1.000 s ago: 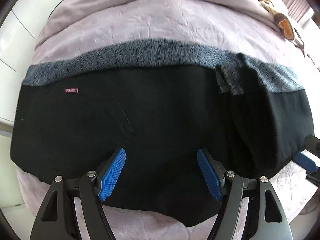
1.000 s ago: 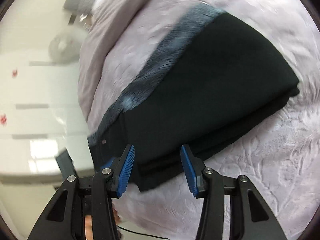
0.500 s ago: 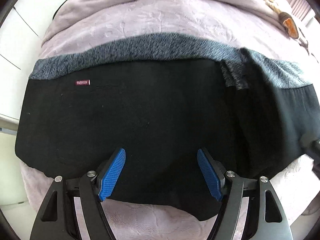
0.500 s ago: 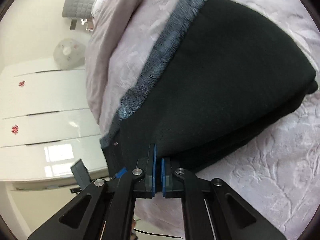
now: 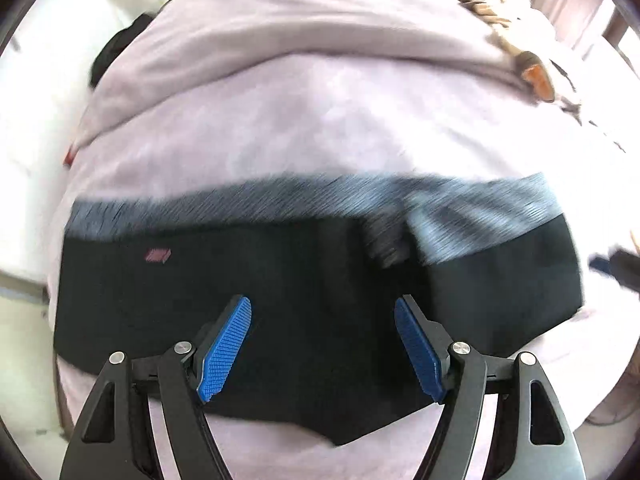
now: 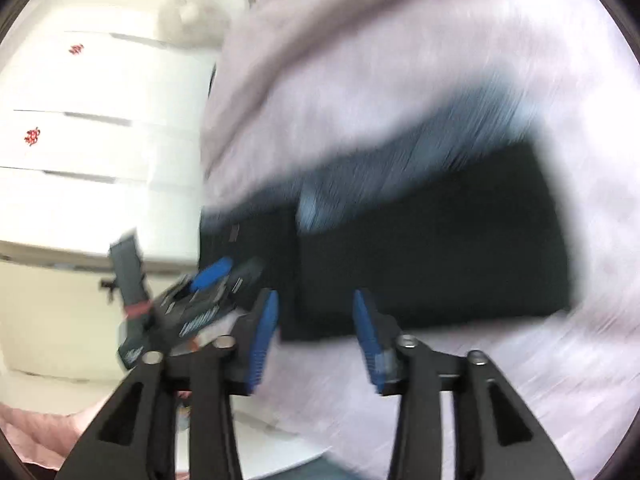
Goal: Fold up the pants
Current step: 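Lower the folded end onto the trousers and open the right gripper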
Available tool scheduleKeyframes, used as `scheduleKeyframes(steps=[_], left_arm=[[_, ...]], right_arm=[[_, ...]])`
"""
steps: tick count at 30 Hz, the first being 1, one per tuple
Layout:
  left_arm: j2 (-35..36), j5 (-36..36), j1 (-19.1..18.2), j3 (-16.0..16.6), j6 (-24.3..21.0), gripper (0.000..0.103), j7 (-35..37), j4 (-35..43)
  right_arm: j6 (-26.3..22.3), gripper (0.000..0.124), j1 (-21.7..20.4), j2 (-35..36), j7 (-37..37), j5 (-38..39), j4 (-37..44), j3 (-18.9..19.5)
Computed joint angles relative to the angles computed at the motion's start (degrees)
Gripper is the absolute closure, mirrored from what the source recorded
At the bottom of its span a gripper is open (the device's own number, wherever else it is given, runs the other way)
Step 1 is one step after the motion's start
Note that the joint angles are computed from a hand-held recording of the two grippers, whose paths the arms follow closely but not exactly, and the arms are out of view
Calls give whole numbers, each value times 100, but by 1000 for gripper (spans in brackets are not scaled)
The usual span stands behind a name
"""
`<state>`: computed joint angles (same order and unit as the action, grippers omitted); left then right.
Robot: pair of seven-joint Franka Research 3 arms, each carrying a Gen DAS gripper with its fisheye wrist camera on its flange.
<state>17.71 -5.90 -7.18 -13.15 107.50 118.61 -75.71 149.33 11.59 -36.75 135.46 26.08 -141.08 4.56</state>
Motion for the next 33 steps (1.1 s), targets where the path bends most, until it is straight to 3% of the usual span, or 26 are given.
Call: scheduleKeyframes(steps=[3, 5, 6, 10, 13, 14, 15, 20, 21, 26, 29, 33], left_arm=[[144, -74, -163, -132, -69, 28, -10, 196], [191, -124, -305, -227, -17, 28, -27, 186], [303, -145, -324, -236, -7, 28, 34, 249], [316, 42, -605, -288, 317, 28, -43, -80], [465, 356, -726, -190, 237, 24, -423, -151], [416, 396, -707, -179, 389, 13, -451, -289], [390, 471, -701, -165, 457, 10, -465, -365], [602, 513, -595, -102, -102, 10, -720, 31], [570, 532, -577, -103, -82, 10, -725, 7], [176, 706, -484, -76, 120, 10, -554, -320], [37, 694, -385, -20, 1, 10, -553, -328], [-211, 714, -224, 88, -165, 10, -607, -478]], right_arm=[[-488, 74, -904, -280, 428, -840, -146, 105], [-568, 79, -1079, -195, 394, -903, -281, -142], [-473, 91, -988, -119, 223, -696, -432, -394], [-333, 93, -767, 323, -251, -120, -533, -722], [-591, 93, -901, 494, -346, -410, -317, -487], [-672, 93, -942, 577, -348, -518, -197, -432], [-729, 92, -967, 649, -313, -614, -105, -359], [-748, 91, -1086, 880, 91, -881, 104, -65], [-1109, 91, -1019, 733, 323, -1237, 166, -148], [-1796, 90, -1112, 705, 624, -1979, 653, 308], [-1917, 78, -913, 682, 680, -2059, 754, 335], [-1878, 77, -582, 1093, 723, -1942, 1109, 360]])
